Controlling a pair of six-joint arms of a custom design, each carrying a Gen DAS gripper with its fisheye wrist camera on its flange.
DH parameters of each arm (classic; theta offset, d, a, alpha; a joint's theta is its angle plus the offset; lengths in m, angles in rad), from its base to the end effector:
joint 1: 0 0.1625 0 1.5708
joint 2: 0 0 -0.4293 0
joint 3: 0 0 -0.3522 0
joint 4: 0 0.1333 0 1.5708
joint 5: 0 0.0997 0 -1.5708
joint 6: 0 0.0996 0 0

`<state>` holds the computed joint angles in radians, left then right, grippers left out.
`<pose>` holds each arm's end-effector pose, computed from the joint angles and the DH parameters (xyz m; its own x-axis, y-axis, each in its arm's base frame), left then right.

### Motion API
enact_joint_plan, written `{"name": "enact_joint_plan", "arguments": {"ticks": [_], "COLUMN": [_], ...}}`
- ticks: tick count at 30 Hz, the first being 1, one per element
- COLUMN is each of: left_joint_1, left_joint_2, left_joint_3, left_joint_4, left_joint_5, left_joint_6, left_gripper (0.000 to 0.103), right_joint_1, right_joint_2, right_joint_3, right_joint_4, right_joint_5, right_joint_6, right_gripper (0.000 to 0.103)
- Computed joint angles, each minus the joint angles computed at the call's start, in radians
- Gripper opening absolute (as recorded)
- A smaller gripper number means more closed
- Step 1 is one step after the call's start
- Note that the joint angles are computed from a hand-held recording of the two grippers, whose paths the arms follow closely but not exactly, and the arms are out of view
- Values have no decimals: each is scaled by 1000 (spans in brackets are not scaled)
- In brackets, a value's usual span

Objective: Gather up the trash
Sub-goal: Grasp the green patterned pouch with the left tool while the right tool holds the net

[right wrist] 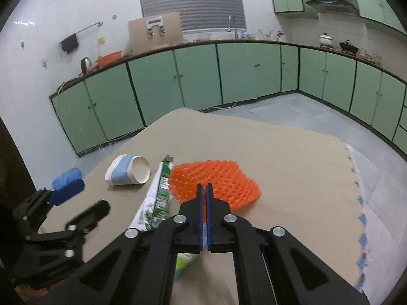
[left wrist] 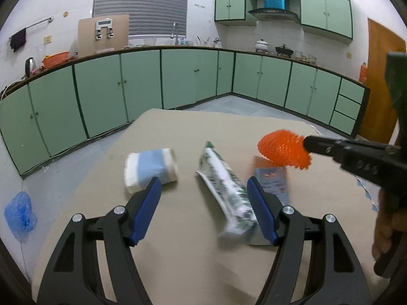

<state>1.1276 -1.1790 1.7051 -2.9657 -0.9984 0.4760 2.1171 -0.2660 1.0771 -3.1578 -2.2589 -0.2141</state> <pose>-0.0868 -0.6194 0.4045 -0.7057 0.2556 -0.6608 0.6754 0.5245 -0.5184 0.4660 -0.6316 0.0349 -0.7920 -0.1504 0.5918 -0.5517 0.5915 -0.5881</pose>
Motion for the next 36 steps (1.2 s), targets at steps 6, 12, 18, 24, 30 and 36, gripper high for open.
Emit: {"name": "enact_joint_plan", "arguments": {"ticks": [6,12,18,24,30,36], "left_joint_1": [-8,-7,-2,-19,-25,-32], "left_joint_2": [34,75,75,62,45,23], "left_joint_3": [-3,-26,-33,-29,-7,10], "left_joint_4": [42,88,116,70,20,18], "left_joint_5": [7,42,35,28,20,7], "left_joint_6": [-50,-80,-97,-72,-56,-42], "left_gripper": [68,60,22,0,0,0], "right_joint_1": [-4,-13,-11,-6,3,7], "right_joint_2": [-68,-94,-101,-121,-136,-148], "right_joint_3": [119,174,210,262,286,309], "right_joint_4": [-72,-94,-98,-104,-127,-145], "right_joint_5": [-10,1,2,-12,-18,-24], "right_joint_6": [15,35,60,98,97,99], "right_gripper": [2,2,2,2,2,2]}}
